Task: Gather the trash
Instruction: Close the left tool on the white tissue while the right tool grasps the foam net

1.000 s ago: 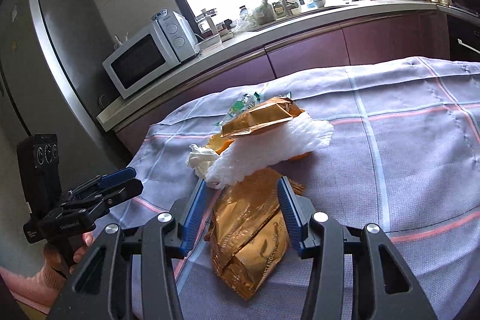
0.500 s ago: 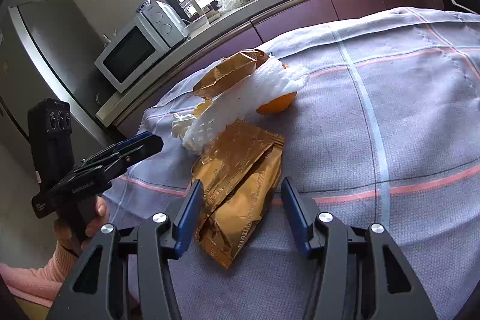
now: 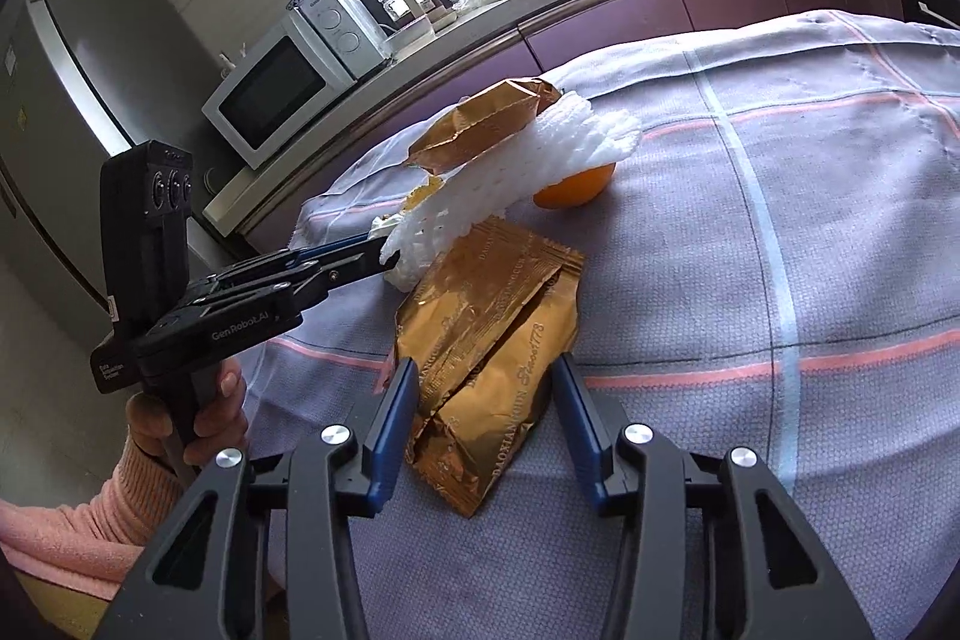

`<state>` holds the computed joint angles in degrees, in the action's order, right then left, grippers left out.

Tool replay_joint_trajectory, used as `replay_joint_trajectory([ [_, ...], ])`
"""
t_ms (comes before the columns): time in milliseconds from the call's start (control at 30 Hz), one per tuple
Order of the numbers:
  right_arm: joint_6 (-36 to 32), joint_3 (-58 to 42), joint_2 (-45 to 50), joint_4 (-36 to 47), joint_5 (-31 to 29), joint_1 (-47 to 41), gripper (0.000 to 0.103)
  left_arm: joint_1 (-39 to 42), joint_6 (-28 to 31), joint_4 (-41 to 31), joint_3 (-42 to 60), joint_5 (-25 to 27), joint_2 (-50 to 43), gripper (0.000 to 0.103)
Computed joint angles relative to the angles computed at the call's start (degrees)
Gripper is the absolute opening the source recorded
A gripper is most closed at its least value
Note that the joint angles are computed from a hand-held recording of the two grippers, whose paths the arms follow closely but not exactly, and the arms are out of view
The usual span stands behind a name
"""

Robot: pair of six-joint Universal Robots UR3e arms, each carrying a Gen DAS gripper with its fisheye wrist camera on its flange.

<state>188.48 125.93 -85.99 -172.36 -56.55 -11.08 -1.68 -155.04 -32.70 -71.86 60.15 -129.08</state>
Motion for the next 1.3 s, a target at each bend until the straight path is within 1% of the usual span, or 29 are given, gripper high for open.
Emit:
replay_joint_trajectory([
  [100,1.66,-0.07,0.48,-2.61,2.71,-2.74,0.045,0.96,-0.07,1.09,-3.08,-1.47,1.95,0.020],
  [167,3.46,-1.94,2.03,-3.74,4.06,-3.84,0.046,1.82,-0.05,2.01,-5.50,-2.47,3.59,0.020],
  [300,6.07,-8.13,7.07,-4.59,5.04,-3.73,0.048,3.86,-0.22,3.56,-10.42,-4.49,7.13,0.019],
  [400,7.74,-12.70,10.63,-3.53,4.14,-2.67,0.048,5.37,-0.25,4.91,-13.84,-5.21,9.69,0.019],
  [467,9.23,-13.80,12.47,-4.43,5.08,-2.66,0.048,6.52,0.00,5.05,-15.47,-6.10,11.05,0.019],
  [500,9.80,-14.18,13.20,-4.87,5.39,-2.64,0.045,7.05,0.08,5.27,-16.29,-6.38,11.69,0.019],
  [533,10.55,-14.42,13.86,-5.55,5.63,-2.56,0.037,7.55,0.10,5.52,-17.10,-6.66,12.31,0.019],
  [567,11.25,-14.33,14.42,-6.35,6.27,-2.71,0.032,8.10,0.28,5.59,-17.80,-7.07,12.86,0.019],
  [633,12.17,-13.94,15.03,-7.44,7.23,-2.99,0.016,9.05,0.37,5.88,-19.22,-7.59,13.93,0.019],
  [667,12.47,-13.60,15.06,-7.96,7.33,-3.08,0.015,9.55,0.51,5.83,-19.80,-7.98,14.40,0.019],
  [733,12.61,-11.82,14.38,-9.86,7.80,-3.49,0.010,10.42,0.62,6.03,-21.07,-8.59,15.39,0.019],
  [1000,11.91,-4.79,8.23,-13.21,9.60,-5.23,0.009,13.84,0.87,6.72,-24.76,-11.11,18.60,0.019],
  [1033,11.38,-4.08,6.93,-12.93,8.89,-5.13,0.009,14.33,1.04,6.56,-25.25,-11.44,19.07,0.019],
  [1100,9.73,-3.54,4.10,-11.13,5.24,-3.96,0.009,15.06,1.12,6.66,-25.97,-11.66,19.82,0.019],
  [1200,8.99,-2.36,1.89,-11.88,5.25,-3.97,0.009,16.39,1.33,6.54,-27.27,-12.50,20.98,0.019],
  [1267,8.62,-2.51,0.54,-11.53,3.63,-3.36,0.009,17.11,1.37,6.83,-28.06,-12.86,21.58,0.019],
  [1300,8.43,-2.51,0.24,-11.83,4.18,-3.47,0.009,17.38,1.36,6.77,-28.29,-13.13,21.81,0.019],
])
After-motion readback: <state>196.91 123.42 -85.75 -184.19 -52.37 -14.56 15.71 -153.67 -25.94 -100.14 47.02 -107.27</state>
